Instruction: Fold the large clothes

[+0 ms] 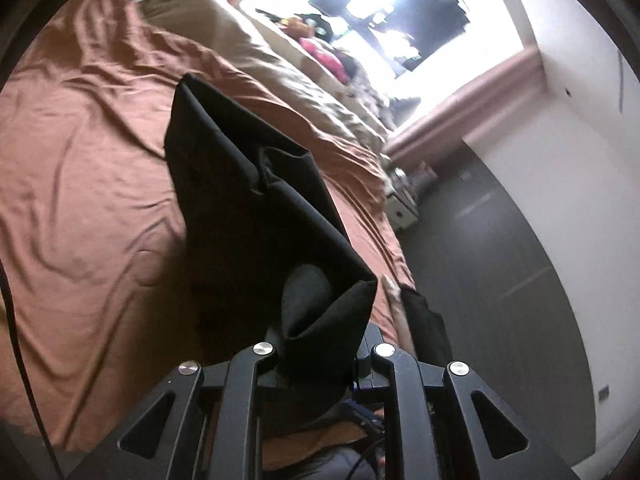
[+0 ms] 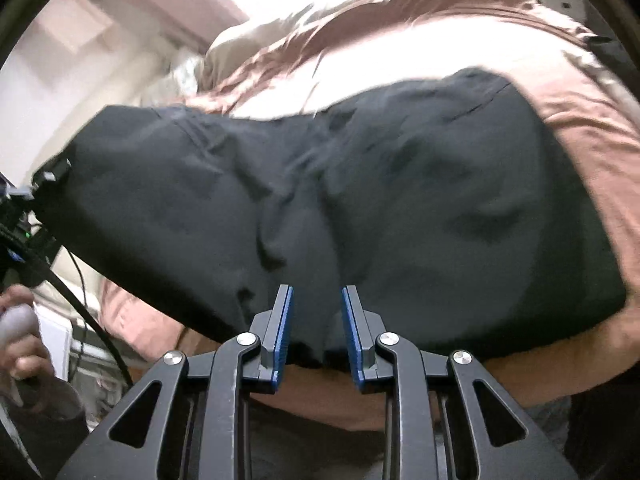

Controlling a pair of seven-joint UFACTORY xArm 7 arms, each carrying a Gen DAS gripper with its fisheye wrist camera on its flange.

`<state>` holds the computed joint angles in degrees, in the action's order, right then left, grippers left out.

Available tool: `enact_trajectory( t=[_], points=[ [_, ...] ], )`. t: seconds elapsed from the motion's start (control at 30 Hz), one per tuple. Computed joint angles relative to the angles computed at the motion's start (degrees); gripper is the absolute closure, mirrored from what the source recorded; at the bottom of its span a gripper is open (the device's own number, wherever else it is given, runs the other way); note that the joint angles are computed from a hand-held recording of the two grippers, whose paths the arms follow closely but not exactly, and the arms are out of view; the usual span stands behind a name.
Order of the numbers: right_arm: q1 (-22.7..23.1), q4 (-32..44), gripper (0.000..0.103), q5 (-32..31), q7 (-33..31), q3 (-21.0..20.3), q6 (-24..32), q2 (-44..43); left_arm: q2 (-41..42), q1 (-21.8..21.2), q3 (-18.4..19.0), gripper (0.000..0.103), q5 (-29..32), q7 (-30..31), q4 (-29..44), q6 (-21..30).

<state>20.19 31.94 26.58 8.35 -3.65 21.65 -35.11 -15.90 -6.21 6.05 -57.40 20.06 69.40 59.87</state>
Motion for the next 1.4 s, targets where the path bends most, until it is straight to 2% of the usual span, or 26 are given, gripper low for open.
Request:
enact_trajectory(
  t=[0.03, 0.07, 0.37, 0.47, 0.6, 0.77, 0.83, 0.9, 0.93, 1.0, 1.1, 1.2, 1.4],
  points=[
    [-1.0, -0.7, 0.047, -0.4, 0.2, -0.1, -0.5, -1.5, 0.4, -0.6, -0.9, 0.085, 0.1, -0.2, 0.9, -0.1],
    [-1.4, -1.5, 0.030, -0.4, 0.2, -0.3, -1.4, -2.6, 0.8, -1.2, -1.5, 0.086, 0.3, -0.4, 1.6, -0.2],
    [-5.3, -12.4, 0.029, -1.7, 3.7, -4.0, -6.6, -13.5, 5.9, -6.1, -7.5, 0.086, 4.7, -3.6, 6.7, -0.8],
    [-7.6, -16.0, 0.029, -2.7, 5.9, -4.3, -6.1, -17.0, 9.3, -7.7, -9.7, 0.085, 6.1, -4.6, 8.5, -1.7],
    [-13.2, -20.3, 0.029, -5.4, 7.9, -4.9, -0.7, -24.7, 14.0, -10.1, -13.1, 0.086, 9.5, -6.7, 10.7, -2.2],
    [-15.2, -23.0, 0.029, -6.0, 7.7, -7.7, -0.5, -26.3, 18.8, -12.8, -16.3, 0.084, 14.7, -9.0, 13.3, -0.6],
    [-15.6, -22.8, 0.029, -6.0, 7.6, -8.3, 0.0, -26.1, 19.2, -13.4, -17.0, 0.073, 15.2, -7.9, 13.5, 0.2],
    [-15.2, -21.9, 0.029, -5.8, 6.7, -9.4, 0.5, -25.7, 18.9, -13.0, -17.0, 0.045, 11.2, -4.7, 13.5, 2.5],
    [-14.5, -21.5, 0.029, -5.5, 6.1, -9.8, 0.3, -25.4, 18.8, -12.4, -16.7, 0.042, 7.6, -2.4, 13.6, 4.5],
    [-14.8, -21.1, 0.029, -4.9, 4.2, -10.7, 2.6, -27.3, 18.2, -11.6, -16.0, 0.028, 6.1, -1.2, 14.1, 5.6],
    [-9.4, -19.5, 0.029, -2.5, 1.6, -13.2, -1.0, -23.2, 14.8, -11.2, -15.1, 0.020, 8.8, -2.6, 11.6, 2.0],
    [-3.6, -17.5, 0.029, 0.3, -1.5, -15.3, -6.1, -17.0, 13.3, -9.8, -13.3, 0.019, 10.7, -4.0, 10.3, 1.4],
    [10.0, -12.3, 0.029, 7.2, -9.7, -23.8, -12.2, -7.7, 9.7, -6.6, -10.3, 0.019, 17.1, -5.6, 4.4, -0.6]
  ],
)
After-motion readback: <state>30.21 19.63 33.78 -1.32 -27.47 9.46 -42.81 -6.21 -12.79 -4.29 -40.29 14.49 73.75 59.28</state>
